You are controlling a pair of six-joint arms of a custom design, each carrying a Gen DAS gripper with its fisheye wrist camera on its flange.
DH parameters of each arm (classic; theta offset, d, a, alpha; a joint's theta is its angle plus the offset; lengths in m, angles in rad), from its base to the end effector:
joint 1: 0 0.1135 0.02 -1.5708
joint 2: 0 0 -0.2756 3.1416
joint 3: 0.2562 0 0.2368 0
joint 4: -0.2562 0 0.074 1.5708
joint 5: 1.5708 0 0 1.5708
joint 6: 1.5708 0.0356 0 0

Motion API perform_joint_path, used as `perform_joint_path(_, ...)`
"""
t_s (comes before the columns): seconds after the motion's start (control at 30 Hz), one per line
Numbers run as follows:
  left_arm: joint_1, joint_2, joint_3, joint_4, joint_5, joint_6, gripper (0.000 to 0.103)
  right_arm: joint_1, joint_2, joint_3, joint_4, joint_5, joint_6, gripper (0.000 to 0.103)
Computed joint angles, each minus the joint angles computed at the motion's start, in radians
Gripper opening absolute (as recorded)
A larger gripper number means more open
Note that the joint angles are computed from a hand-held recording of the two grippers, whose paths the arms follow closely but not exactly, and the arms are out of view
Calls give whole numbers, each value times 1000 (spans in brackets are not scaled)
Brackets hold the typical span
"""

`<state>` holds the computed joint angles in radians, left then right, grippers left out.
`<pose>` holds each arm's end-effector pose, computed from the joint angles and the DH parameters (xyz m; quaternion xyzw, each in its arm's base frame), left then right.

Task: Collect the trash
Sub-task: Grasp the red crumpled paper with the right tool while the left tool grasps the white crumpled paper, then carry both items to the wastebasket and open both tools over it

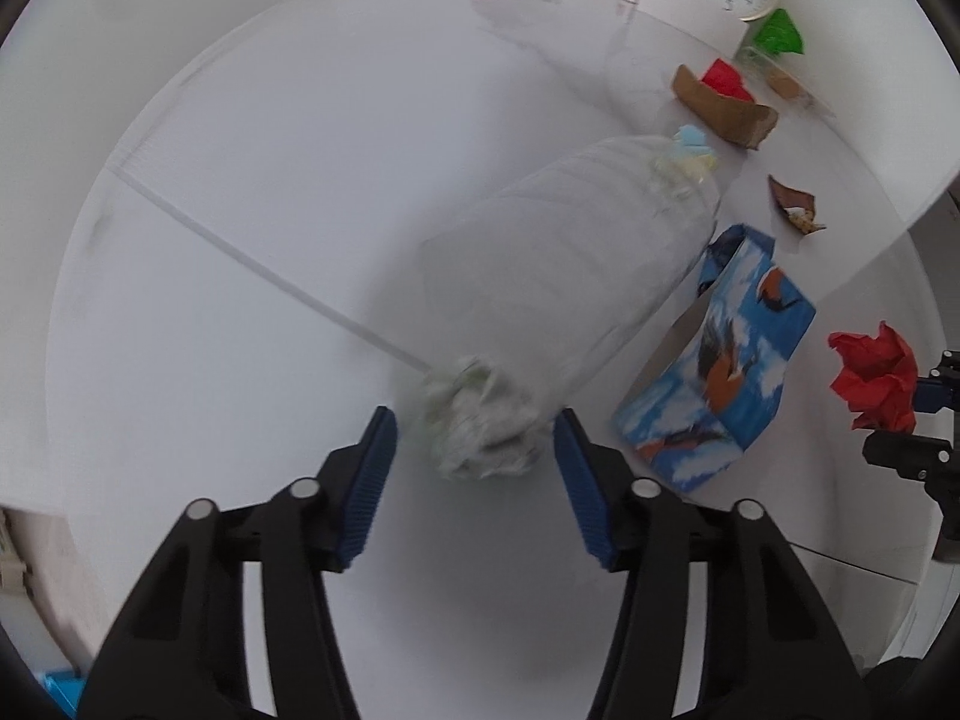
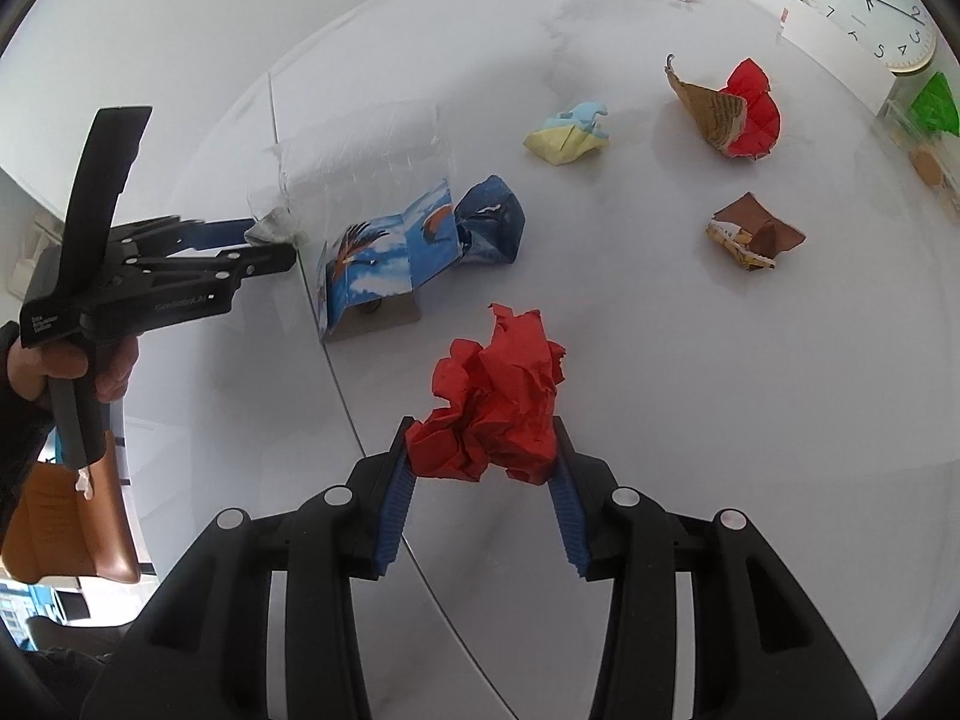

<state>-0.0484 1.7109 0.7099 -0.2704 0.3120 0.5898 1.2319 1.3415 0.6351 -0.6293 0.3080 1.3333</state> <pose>0.2636 -0.0237 0.1228 0.3284 0.9202 -0.1086 0.1830 0.0752 0.1810 0.1739 0.0677 0.9792 0.0678 0.1790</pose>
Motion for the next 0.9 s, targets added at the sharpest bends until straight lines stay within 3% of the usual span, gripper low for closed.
perform_joint_path(0.2,-7,42,39,-4,39,-3,29,15,6,9,-12,6,30,43)
perform_joint_path(0.57,106,-76,-38,-47,103,-34,26,31,6,29,-18,20,38,43)
perform_joint_path(0.77,313,-278,-115,-244,125,33,26,102,37,112,-47,42,45,43)
perform_joint_path(0.9,581,-403,-140,-452,136,225,26,173,120,217,-45,46,34,43)
